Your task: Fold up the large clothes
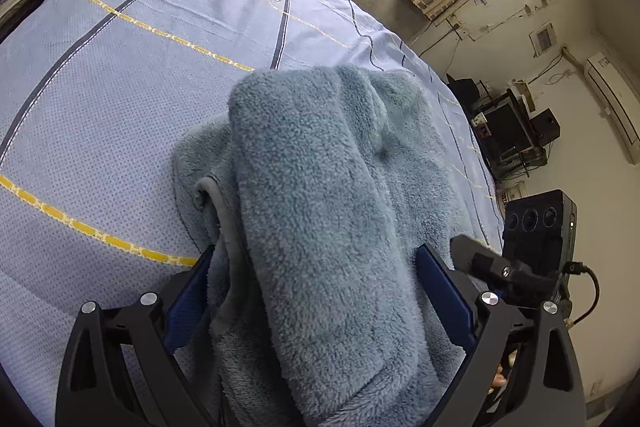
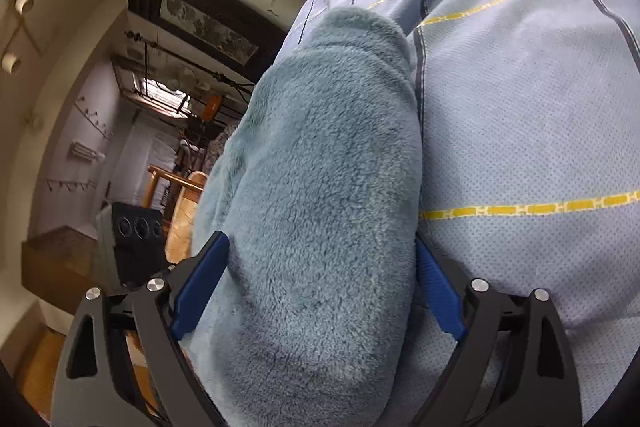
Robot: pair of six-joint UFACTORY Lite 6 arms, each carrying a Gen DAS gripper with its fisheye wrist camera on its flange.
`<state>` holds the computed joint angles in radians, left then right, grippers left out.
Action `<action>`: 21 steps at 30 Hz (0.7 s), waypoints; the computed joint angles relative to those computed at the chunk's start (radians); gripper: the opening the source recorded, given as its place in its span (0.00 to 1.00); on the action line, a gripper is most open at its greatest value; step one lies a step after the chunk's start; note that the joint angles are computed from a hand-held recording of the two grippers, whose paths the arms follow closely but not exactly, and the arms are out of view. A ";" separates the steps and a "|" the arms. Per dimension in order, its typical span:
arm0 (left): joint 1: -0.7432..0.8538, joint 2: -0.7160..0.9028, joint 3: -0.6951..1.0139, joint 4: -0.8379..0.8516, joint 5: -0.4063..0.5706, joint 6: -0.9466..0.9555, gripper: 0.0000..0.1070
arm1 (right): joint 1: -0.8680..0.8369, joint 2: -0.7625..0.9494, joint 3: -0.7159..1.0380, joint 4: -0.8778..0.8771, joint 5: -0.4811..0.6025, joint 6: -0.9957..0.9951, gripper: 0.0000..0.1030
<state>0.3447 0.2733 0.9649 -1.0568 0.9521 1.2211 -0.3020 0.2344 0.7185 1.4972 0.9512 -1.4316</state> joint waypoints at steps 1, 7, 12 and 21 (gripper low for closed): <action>-0.008 -0.010 -0.012 -0.009 -0.014 0.006 0.90 | 0.012 -0.005 -0.005 0.006 -0.012 -0.009 0.85; -0.030 -0.054 -0.048 -0.031 -0.037 0.045 0.73 | 0.085 -0.058 -0.060 0.087 -0.100 -0.103 0.78; -0.012 -0.109 -0.083 -0.071 0.016 0.093 0.60 | 0.075 -0.141 -0.123 0.104 -0.097 -0.129 0.60; -0.041 -0.528 -0.310 -0.066 0.185 0.062 0.60 | -0.230 -0.615 -0.361 -0.155 0.095 0.067 0.57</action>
